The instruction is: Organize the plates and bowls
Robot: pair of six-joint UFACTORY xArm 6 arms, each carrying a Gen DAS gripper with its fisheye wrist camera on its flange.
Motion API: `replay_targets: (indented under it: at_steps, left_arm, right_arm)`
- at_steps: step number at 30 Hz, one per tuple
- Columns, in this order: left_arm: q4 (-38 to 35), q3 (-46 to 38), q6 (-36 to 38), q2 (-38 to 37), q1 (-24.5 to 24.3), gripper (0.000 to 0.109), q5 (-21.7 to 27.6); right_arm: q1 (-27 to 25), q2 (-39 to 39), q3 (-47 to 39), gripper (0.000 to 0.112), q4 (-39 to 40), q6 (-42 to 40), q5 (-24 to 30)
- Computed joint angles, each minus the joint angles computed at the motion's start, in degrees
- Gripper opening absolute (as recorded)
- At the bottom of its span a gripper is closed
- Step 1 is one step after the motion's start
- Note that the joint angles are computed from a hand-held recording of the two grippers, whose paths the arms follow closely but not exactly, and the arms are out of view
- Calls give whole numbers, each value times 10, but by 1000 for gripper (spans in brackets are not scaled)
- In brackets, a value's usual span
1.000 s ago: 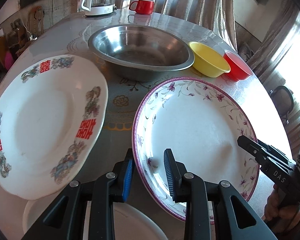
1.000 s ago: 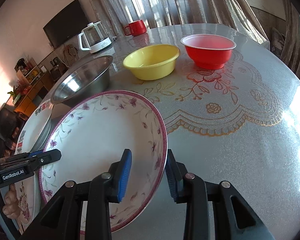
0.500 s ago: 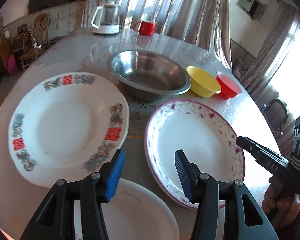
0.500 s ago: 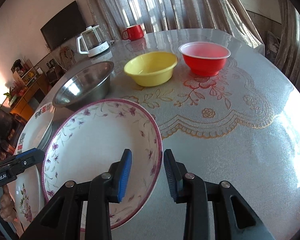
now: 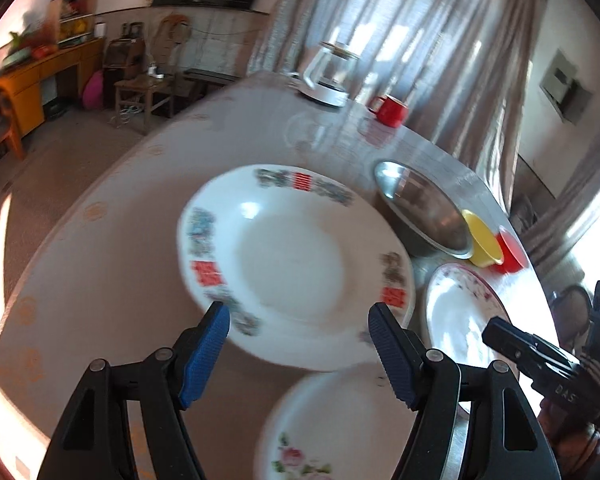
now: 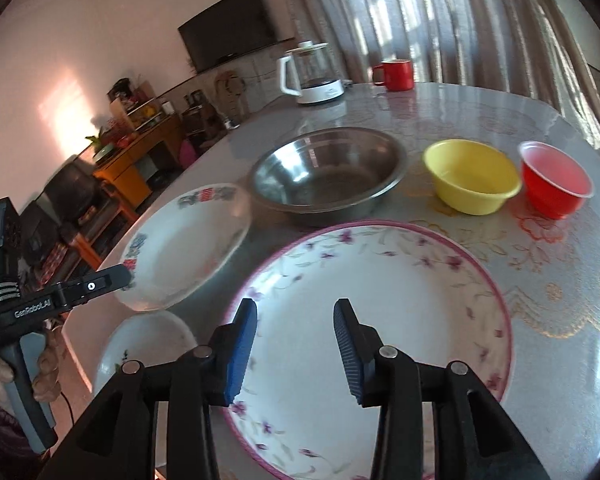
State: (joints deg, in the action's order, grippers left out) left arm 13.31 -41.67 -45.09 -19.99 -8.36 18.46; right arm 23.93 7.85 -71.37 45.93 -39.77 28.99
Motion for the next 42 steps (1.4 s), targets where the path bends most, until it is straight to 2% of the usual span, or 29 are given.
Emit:
replay_targets:
  at_steps: [1,3,4,6,10,16,19,22,24,26,29,32,35,36,40,42]
  left_arm:
    - [-1,7,-5,-4,9,74,-2]
    - [-7,22,-14,-12,28,86,-8]
    - [0,29,-28,-16,36,87,-11]
    - [0,43,-41,-21,53,88,-25]
    - [-154,63,77,-22,66,88,-58]
    - [-160,48,83,1,91,85,-34]
    - [-240,42,155,13,88,75,-34]
    - [-230,37,153,20,87,64,-41]
    - [-254,30,181,31,85,54,-46]
    - [-297,28,228,38,82,53,-63]
    - [-311,23,256,49,77,53,-85]
    - [-246,15,213,59,83,51,-85]
    - [-311,-2,288,71,76,47,-62]
    - [-316,-8,296,75,76,42,-52]
    - [-336,-19,325,86,72,35,-51]
    - [-341,-22,343,88,68,24,-53]
  right_arm:
    - [4,12,-18,40,4,-1,20]
    - [9,41,-57,45,10,3,54]
    - [13,54,-74,46,7,9,59]
    - [23,80,-106,47,-2,17,63]
    - [34,136,-179,48,-35,49,83]
    - [38,208,-270,48,-97,117,105]
    - [39,225,-291,48,-111,128,110]
    - [39,236,-307,48,-115,134,115]
    - [38,243,-316,48,-115,135,120]
    - [38,248,-325,48,-115,136,125]
    - [39,260,-340,48,-120,140,133]
    - [41,269,-350,48,-122,143,138]
    - [42,277,-362,48,-127,146,146]
    - [42,280,-365,48,-127,145,149]
    - [42,288,-376,48,-130,147,158]
    - [43,290,-378,48,-132,147,162]
